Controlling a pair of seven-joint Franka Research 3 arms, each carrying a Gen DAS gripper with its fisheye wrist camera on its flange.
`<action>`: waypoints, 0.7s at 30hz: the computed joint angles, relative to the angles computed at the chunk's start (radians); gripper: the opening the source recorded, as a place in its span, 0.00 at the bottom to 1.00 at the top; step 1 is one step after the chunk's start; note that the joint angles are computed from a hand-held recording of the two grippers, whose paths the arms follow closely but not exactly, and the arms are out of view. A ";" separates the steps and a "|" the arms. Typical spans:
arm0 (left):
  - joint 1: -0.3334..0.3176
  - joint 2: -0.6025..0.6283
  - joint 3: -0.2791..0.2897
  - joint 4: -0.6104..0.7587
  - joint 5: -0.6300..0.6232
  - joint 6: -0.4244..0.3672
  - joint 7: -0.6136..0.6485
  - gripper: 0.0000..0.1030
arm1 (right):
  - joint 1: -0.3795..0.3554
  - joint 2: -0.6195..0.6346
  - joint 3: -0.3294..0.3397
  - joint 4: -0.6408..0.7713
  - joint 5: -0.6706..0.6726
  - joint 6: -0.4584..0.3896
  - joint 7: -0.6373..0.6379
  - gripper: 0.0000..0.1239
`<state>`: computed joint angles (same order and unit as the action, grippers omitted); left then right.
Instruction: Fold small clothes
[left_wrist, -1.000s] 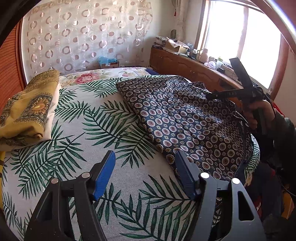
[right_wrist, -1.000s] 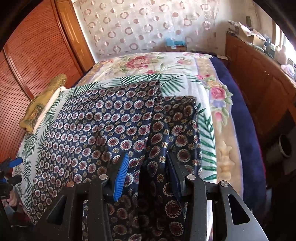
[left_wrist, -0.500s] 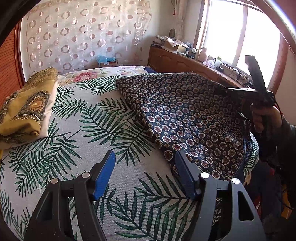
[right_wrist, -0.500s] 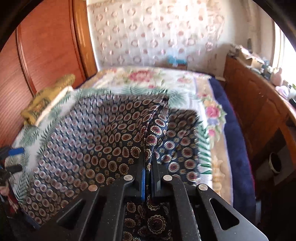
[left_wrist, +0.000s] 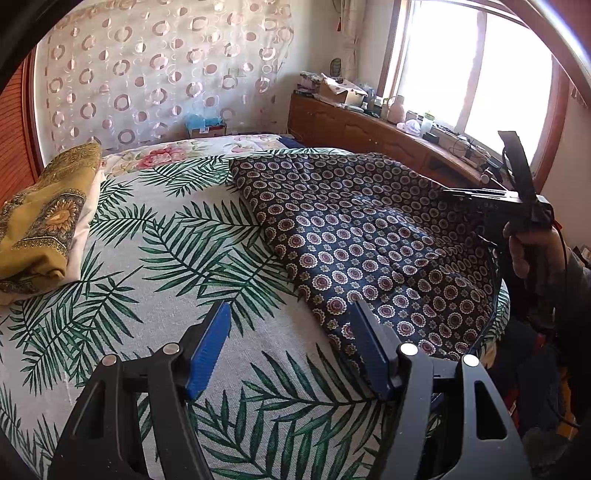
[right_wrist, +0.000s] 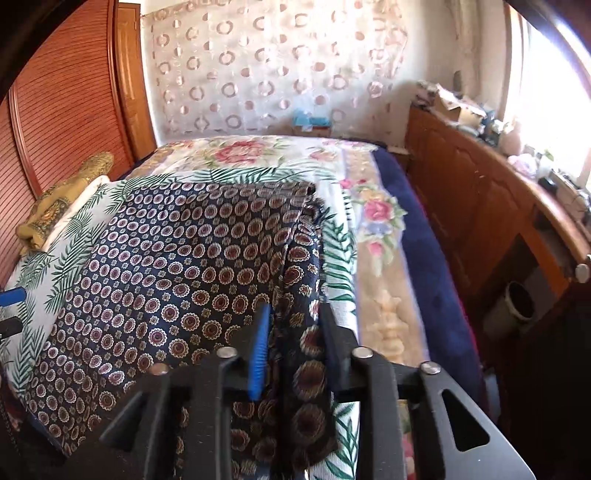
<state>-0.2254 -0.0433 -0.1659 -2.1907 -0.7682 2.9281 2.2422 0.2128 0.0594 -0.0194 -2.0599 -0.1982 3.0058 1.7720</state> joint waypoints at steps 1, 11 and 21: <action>-0.001 0.001 -0.001 0.000 0.000 0.001 0.000 0.66 | -0.001 -0.013 0.002 -0.019 0.010 0.009 -0.005 0.26; -0.006 0.019 -0.022 0.008 0.042 -0.017 -0.034 0.66 | -0.110 -0.156 0.110 -0.199 -0.349 0.111 0.353 0.28; -0.001 0.034 -0.037 0.017 0.091 -0.034 -0.077 0.66 | -0.330 -0.216 0.297 -0.235 -0.741 0.173 0.738 0.28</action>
<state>-0.2261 -0.0089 -0.2024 -2.1732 -0.6767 2.8946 2.1653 -0.1170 -0.1565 0.2781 -2.2952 -0.9392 3.1790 2.5096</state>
